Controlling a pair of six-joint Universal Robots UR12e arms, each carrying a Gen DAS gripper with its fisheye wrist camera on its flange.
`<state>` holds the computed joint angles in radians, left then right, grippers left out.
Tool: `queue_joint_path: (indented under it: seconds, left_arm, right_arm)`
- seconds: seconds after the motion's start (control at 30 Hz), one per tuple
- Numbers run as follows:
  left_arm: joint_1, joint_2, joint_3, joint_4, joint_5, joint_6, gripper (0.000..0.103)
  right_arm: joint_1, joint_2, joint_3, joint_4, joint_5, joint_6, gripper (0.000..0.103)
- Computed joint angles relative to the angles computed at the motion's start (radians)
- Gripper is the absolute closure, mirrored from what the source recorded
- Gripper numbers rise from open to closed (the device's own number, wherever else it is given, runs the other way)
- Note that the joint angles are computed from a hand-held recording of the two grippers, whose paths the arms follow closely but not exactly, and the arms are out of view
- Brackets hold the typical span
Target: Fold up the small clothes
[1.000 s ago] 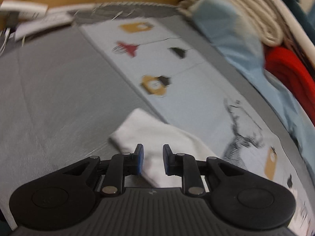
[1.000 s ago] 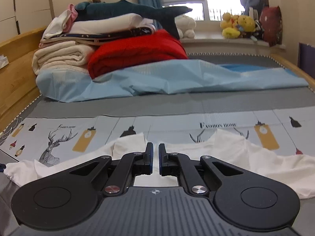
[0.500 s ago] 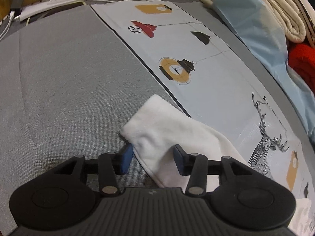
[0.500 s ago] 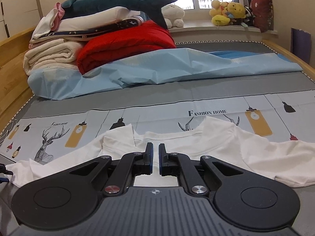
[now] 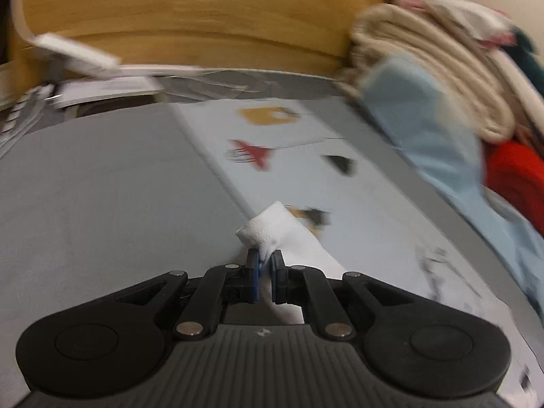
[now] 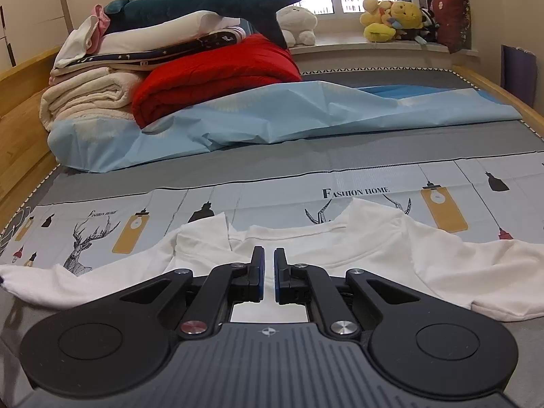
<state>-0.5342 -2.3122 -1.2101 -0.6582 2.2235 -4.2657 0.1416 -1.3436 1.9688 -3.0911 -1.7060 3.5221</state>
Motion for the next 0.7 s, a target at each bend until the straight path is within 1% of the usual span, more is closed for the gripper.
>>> queue_joint_path:
  seconds: [0.03,0.07,0.1,0.13,0.17,0.2,0.3,0.33,0.37,0.4,0.47,0.5,0.57,0.63,0.7]
  left_arm:
    - [0.005,0.005,-0.007,-0.025,-0.027,-0.037,0.095]
    - [0.014,0.010,-0.016,-0.034,-0.079,-0.057,0.094]
    - [0.022,0.014,-0.026,-0.037,-0.136,-0.073,0.094]
    - [0.027,0.015,-0.032,-0.033,-0.169,-0.079,0.090]
    - [0.028,0.016,-0.039,-0.027,-0.184,-0.085,0.087]
    - [0.031,0.016,-0.043,-0.022,-0.192,-0.091,0.080]
    - [0.037,0.019,-0.052,-0.014,-0.211,-0.125,0.080]
    - [0.036,0.020,-0.057,-0.007,-0.214,-0.133,0.084]
    - [0.036,0.020,-0.056,-0.007,-0.211,-0.129,0.092]
    - [0.034,0.018,-0.049,-0.014,-0.196,-0.116,0.097]
    - [0.020,0.005,-0.010,-0.032,-0.133,-0.068,0.097]
    - [0.011,-0.001,0.007,-0.019,-0.106,-0.035,0.097]
    - [-0.011,-0.018,0.050,0.052,-0.076,0.046,0.097]
    - [-0.035,-0.047,0.111,0.131,-0.064,0.155,0.097]
    - [-0.064,-0.087,0.190,0.200,-0.086,0.276,0.097]
  right_arm:
    - [0.000,0.000,0.000,0.002,0.001,0.000,0.098]
    - [0.000,0.000,0.000,0.002,0.001,-0.001,0.098]
    - [0.000,0.000,0.000,0.002,0.001,-0.002,0.098]
    - [0.000,-0.001,0.000,0.001,0.001,-0.003,0.098]
    - [0.000,-0.001,0.000,0.001,0.001,-0.003,0.098]
    - [0.000,-0.001,0.000,0.002,0.001,-0.003,0.098]
    - [-0.001,-0.002,0.000,0.005,0.003,-0.005,0.098]
    - [-0.001,-0.002,0.000,0.006,0.003,-0.008,0.098]
    - [-0.001,-0.002,0.000,0.009,0.001,-0.011,0.098]
    - [-0.002,-0.003,0.000,0.011,-0.001,-0.011,0.098]
    - [-0.003,-0.005,-0.001,0.017,-0.005,-0.007,0.098]
    - [-0.006,-0.008,0.000,0.019,-0.006,0.000,0.098]
    - [-0.013,-0.013,0.006,0.015,0.004,0.021,0.098]
    - [-0.023,-0.021,0.013,0.015,0.027,0.042,0.098]
    - [-0.031,-0.030,0.024,0.010,0.041,0.062,0.098]
